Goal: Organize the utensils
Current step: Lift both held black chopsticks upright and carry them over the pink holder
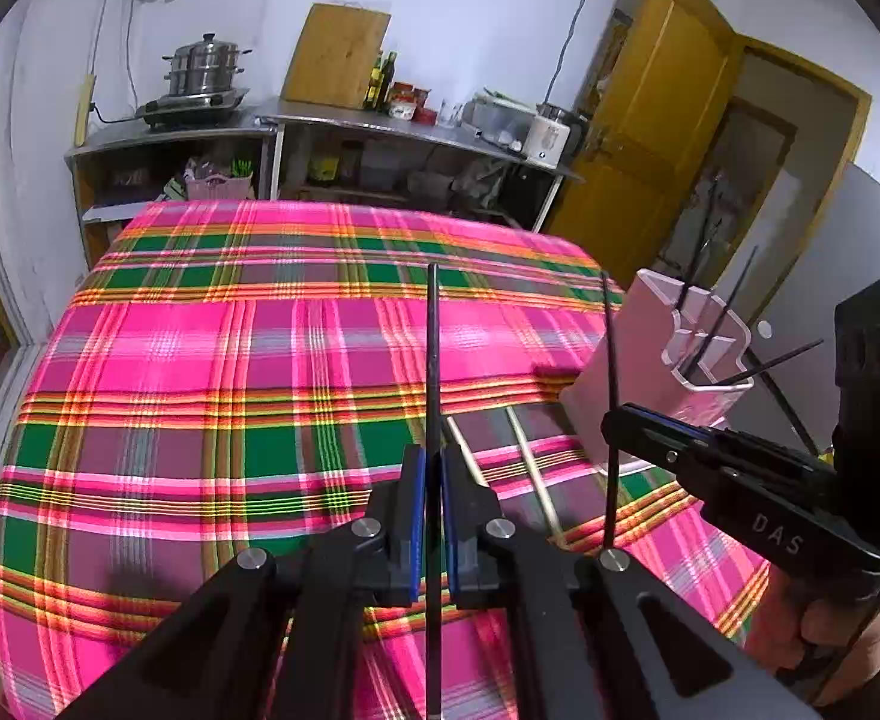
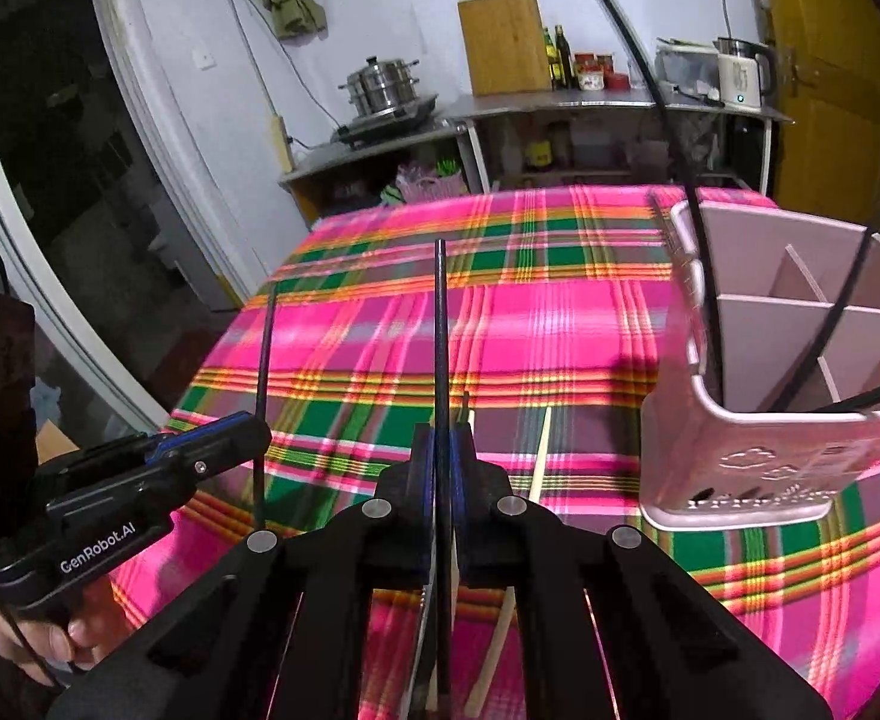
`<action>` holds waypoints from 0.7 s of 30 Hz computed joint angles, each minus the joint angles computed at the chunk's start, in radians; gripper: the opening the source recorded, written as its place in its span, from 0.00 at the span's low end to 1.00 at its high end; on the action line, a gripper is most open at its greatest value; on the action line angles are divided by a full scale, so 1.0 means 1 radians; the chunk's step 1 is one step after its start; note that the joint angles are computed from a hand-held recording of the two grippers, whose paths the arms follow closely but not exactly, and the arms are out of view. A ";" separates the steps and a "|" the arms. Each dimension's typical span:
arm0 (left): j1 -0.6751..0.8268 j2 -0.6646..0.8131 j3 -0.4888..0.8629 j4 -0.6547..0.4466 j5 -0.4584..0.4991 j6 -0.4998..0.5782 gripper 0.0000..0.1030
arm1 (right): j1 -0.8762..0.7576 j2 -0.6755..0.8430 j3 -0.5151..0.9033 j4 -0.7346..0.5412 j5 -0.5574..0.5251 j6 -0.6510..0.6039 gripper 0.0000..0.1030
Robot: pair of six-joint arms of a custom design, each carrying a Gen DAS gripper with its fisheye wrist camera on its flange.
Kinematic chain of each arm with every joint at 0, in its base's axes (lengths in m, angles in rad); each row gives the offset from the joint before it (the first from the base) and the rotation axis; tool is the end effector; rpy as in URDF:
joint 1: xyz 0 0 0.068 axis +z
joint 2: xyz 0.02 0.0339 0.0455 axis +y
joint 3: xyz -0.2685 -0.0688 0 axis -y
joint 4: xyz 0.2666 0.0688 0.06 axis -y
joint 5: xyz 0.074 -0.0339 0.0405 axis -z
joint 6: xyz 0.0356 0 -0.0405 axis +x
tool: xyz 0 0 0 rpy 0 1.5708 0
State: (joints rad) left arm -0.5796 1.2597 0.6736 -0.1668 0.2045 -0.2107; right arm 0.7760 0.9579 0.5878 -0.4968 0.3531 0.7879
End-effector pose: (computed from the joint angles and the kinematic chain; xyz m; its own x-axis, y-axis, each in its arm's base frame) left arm 0.2241 -0.1553 0.1972 -0.6975 0.2118 -0.6845 0.5260 0.8001 -0.2884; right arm 0.1552 0.1350 0.2108 -0.7364 0.2092 -0.6434 0.0348 0.9614 0.2728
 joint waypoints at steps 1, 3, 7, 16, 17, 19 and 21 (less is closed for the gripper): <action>-0.002 -0.019 0.000 -0.012 0.002 -0.001 0.05 | 0.011 -0.010 0.006 -0.013 0.012 0.006 0.05; -0.006 -0.052 0.002 -0.034 0.004 -0.003 0.05 | 0.040 -0.038 0.021 -0.049 0.041 0.022 0.05; -0.033 -0.108 0.014 -0.071 -0.004 -0.011 0.05 | 0.093 -0.095 0.046 -0.120 0.100 0.056 0.05; -0.102 -0.175 0.067 -0.134 -0.031 -0.023 0.05 | 0.189 -0.204 0.092 -0.272 0.219 0.125 0.05; -0.109 -0.178 0.072 -0.139 -0.033 -0.024 0.05 | 0.196 -0.216 0.092 -0.283 0.228 0.132 0.05; -0.125 -0.181 0.089 -0.149 -0.037 -0.026 0.05 | 0.219 -0.233 0.100 -0.314 0.254 0.152 0.05; -0.145 -0.179 0.106 -0.158 -0.043 -0.029 0.05 | 0.250 -0.245 0.114 -0.351 0.285 0.179 0.05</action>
State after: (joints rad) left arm -0.7247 1.0803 0.7800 -0.3246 0.1615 -0.2396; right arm 1.0257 0.7132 0.7020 -0.8479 0.6386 0.9671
